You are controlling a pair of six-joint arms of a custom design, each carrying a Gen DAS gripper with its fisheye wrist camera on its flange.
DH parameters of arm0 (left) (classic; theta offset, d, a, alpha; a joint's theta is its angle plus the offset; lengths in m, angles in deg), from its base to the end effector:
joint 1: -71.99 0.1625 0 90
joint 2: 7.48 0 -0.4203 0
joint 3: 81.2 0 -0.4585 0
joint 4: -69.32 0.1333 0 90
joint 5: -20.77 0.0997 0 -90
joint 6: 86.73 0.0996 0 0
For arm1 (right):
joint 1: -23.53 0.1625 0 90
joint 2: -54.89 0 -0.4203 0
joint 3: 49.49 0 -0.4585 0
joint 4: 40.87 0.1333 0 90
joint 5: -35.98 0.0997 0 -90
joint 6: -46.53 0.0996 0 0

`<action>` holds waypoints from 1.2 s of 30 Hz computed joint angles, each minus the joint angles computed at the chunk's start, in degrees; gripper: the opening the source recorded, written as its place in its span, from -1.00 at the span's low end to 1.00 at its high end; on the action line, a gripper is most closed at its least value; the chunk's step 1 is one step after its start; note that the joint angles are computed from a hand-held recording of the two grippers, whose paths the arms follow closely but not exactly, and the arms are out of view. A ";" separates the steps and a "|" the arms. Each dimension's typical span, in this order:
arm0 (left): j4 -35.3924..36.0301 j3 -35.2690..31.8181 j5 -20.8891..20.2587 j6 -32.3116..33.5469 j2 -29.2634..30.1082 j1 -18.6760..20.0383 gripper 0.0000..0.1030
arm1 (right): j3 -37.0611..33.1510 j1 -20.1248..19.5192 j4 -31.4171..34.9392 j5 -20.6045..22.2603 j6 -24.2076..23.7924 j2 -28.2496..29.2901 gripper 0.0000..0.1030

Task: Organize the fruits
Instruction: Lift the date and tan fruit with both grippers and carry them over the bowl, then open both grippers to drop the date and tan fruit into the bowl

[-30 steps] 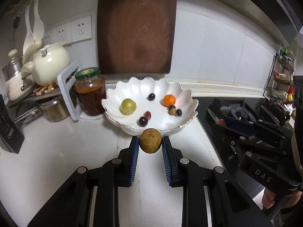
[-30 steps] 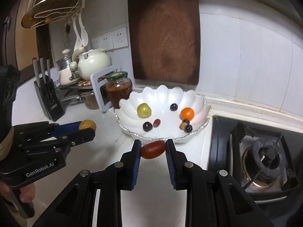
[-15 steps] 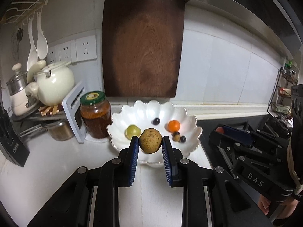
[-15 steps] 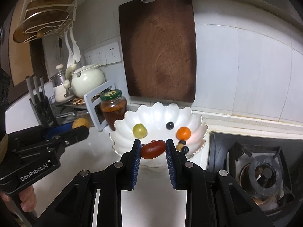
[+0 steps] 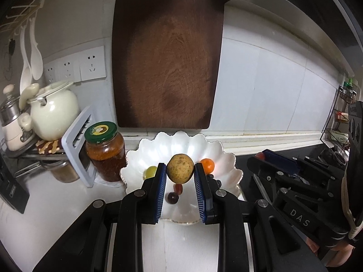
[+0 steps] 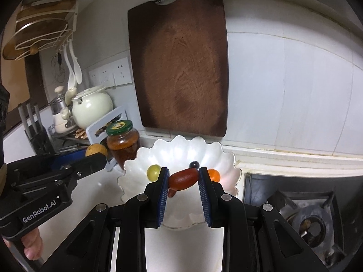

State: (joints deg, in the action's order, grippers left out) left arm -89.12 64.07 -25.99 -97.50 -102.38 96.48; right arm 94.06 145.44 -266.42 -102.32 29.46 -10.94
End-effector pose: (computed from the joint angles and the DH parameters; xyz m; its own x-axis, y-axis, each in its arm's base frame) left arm -0.2567 -0.3384 0.1901 -0.6483 0.4911 -0.5818 0.7573 0.4946 -0.4264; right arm 0.2502 -0.2904 0.1471 -0.7766 0.0441 0.6285 -0.5329 0.4863 -0.6925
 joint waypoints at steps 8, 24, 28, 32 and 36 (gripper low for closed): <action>-2.19 -3.92 -0.81 1.80 7.02 3.34 -0.50 | -1.79 -3.64 4.41 1.70 -0.59 -0.79 -0.46; -0.57 -11.93 -3.89 1.86 18.31 10.36 -0.50 | -4.47 -11.36 18.30 5.82 2.33 -4.07 -0.45; 0.85 -13.76 -3.50 2.21 21.02 11.77 -0.50 | -5.39 -12.73 20.46 5.89 2.09 -3.81 -0.45; 2.33 -15.28 -3.78 1.84 23.03 13.11 -0.50 | -6.06 -14.03 22.91 6.36 2.38 -3.80 -0.45; 3.82 -16.61 -4.69 1.23 24.41 14.34 -0.50 | -6.56 -15.31 24.83 6.79 2.79 -3.68 -0.45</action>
